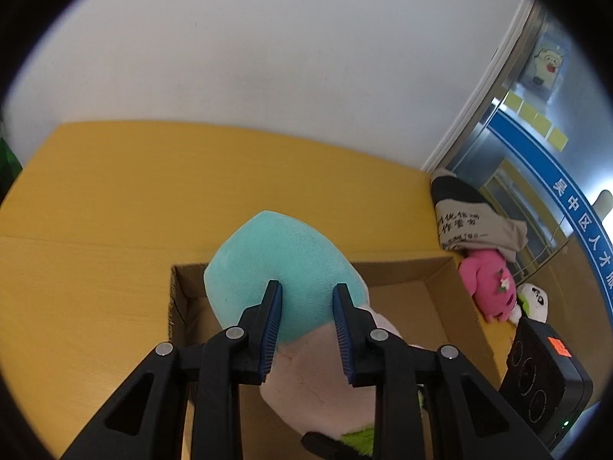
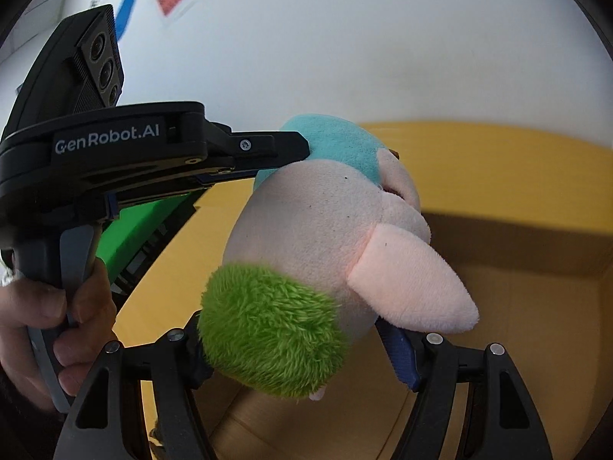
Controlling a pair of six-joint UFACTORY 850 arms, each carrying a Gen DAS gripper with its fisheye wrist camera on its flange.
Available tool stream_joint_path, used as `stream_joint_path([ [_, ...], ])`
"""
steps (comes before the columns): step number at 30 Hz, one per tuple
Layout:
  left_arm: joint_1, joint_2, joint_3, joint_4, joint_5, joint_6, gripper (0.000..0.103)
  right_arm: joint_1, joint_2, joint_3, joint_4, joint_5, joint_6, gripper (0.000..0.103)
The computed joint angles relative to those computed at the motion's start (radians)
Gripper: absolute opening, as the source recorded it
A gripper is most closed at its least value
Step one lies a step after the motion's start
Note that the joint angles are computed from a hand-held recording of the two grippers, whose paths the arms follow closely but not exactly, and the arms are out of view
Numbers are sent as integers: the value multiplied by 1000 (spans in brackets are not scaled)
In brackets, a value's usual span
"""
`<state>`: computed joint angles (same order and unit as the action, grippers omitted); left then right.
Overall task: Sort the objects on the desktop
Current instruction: 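Lift the plush pig with the left gripper and carry it over the box, then lower the plush pig into the box and open the left gripper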
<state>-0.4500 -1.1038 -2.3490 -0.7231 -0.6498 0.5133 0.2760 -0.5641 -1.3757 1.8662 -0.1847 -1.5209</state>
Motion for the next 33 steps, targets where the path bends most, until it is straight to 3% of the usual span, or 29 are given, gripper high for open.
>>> stream_joint_path([
  [4, -6, -35, -35, -24, -40, 47, 24, -2, -56, -31, -251, -36, 290, 76],
  [6, -7, -42, -45, -27, -56, 60, 16, 1, -84, -52, -318, -72, 365, 74],
  [8, 0, -66, -83, -9, -79, 34, 14, -4, -111, -65, -252, -135, 332, 71],
  [13, 20, -73, -98, -7, -123, 37, 15, 12, -146, -105, -374, -128, 436, 71],
  [17, 21, -42, -55, -38, -122, 57, 10, 12, -141, -94, -307, -165, 359, 69],
  [19, 24, -25, -33, -65, -139, 68, 5, 13, -131, -81, -279, -181, 316, 63],
  [21, 31, -10, -9, -86, -149, 69, 4, 14, -124, -74, -283, -204, 304, 49],
  [23, 34, -1, 8, -54, -132, 40, 4, 16, -129, -83, -335, -223, 337, 49],
  [26, 31, -32, -26, 45, -155, -53, 5, 13, -160, -120, -531, -233, 549, 59],
  [30, 39, -9, 40, 7, -149, -24, 9, -6, -134, -59, -456, -241, 513, 92],
  [33, 45, 35, 115, -60, -106, 40, 28, -21, -79, 9, -373, -211, 428, 98],
])
